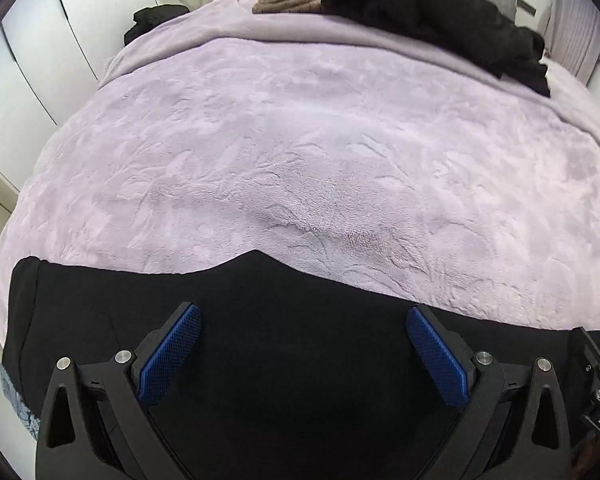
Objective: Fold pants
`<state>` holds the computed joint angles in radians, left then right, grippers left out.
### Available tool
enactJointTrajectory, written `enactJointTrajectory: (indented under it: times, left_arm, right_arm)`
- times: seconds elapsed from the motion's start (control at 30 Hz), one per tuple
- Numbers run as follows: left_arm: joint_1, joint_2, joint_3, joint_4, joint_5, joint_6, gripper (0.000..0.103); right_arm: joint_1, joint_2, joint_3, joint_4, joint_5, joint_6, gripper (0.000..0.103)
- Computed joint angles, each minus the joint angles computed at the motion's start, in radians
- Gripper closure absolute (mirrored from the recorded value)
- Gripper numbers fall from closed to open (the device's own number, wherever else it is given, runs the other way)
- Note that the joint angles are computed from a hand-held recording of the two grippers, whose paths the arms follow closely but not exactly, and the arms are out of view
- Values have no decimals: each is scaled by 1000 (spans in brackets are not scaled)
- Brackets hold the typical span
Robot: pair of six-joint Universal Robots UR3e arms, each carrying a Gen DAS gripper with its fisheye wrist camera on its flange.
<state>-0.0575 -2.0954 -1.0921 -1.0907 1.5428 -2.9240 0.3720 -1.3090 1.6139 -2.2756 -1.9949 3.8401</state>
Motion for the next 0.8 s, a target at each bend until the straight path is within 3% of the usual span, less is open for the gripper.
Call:
enactJointTrajectory:
  times: [0.1, 0.13, 0.2, 0.27, 0.33, 0.4, 0.47, 0.5, 0.57, 0.63, 0.73, 0.8]
  left_arm:
    - [35, 21, -53, 16, -57, 3, 0]
    - [57, 53, -97, 30, -83, 14, 0]
    - [113, 137, -193, 59, -106, 27, 0]
    - [131, 197, -273, 127, -34, 18, 0]
    - [178, 281, -371, 139, -93, 39, 0]
    - [189, 372, -481, 130, -164, 52, 0]
    - [151, 475, -631, 182, -144, 98, 0]
    - [116, 523, -721, 254, -92, 118, 0]
    - [120, 612, -868, 371, -61, 146, 0]
    - [225, 719, -962, 336, -167, 208, 0]
    - [386, 800, -1009, 269, -301, 332, 0]
    - [463, 820, -1013, 227, -356, 392, 0]
  right_arm:
    - [-30, -25, 20, 45, 47, 11, 0]
    - [-38, -76, 110, -21, 29, 1, 0]
    - [-38, -162, 193, 21, -63, 53, 0]
    - [-37, -256, 249, 82, -117, 115, 0]
    - [-6, -332, 297, 68, -127, 164, 0]
    - [30, -327, 296, 12, -69, 166, 0]
    - [62, -257, 267, -72, 55, 105, 0]
    - [83, -210, 239, -91, 97, 60, 0]
    - [181, -112, 157, -41, 15, 20, 0]
    - [231, -156, 222, -50, -38, 27, 0]
    - [183, -403, 475, -117, 2, 49, 0]
    - [160, -564, 588, -68, -13, 66, 0]
